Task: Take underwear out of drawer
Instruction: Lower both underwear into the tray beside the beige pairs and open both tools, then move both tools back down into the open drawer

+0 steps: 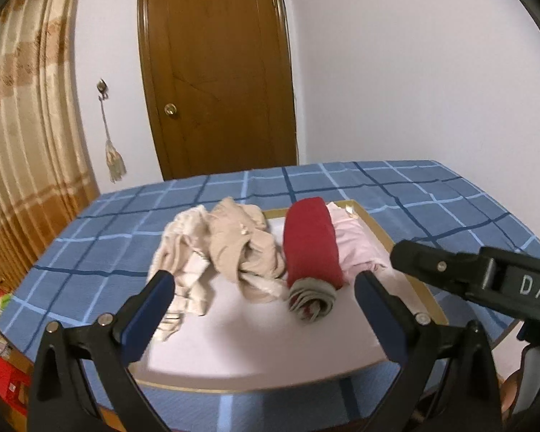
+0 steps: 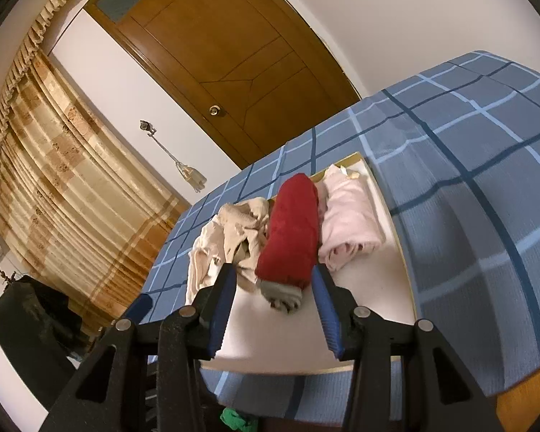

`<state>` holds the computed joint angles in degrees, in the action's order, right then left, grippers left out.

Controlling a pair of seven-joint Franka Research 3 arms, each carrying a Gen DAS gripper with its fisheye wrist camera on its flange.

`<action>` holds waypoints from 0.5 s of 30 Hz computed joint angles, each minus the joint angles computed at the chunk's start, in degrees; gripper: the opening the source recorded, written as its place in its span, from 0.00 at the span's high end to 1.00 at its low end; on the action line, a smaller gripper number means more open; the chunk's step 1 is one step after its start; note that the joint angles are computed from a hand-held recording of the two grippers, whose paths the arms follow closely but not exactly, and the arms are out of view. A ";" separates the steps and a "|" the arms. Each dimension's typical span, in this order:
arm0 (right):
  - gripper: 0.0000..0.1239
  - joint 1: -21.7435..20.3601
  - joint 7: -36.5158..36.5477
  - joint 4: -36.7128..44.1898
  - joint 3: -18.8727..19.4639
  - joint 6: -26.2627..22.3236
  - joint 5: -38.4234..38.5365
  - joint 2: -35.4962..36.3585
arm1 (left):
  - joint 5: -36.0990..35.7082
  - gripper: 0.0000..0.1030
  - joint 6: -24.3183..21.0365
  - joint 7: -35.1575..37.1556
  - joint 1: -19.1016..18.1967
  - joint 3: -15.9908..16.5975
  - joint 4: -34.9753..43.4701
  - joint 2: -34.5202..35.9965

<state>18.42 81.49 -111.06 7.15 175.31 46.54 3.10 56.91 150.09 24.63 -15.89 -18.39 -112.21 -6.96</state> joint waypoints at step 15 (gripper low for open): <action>0.62 5.70 -7.44 -10.49 -1.28 3.73 7.43 -8.47 | -0.15 0.01 3.43 -1.71 2.60 -2.54 -11.88 -11.49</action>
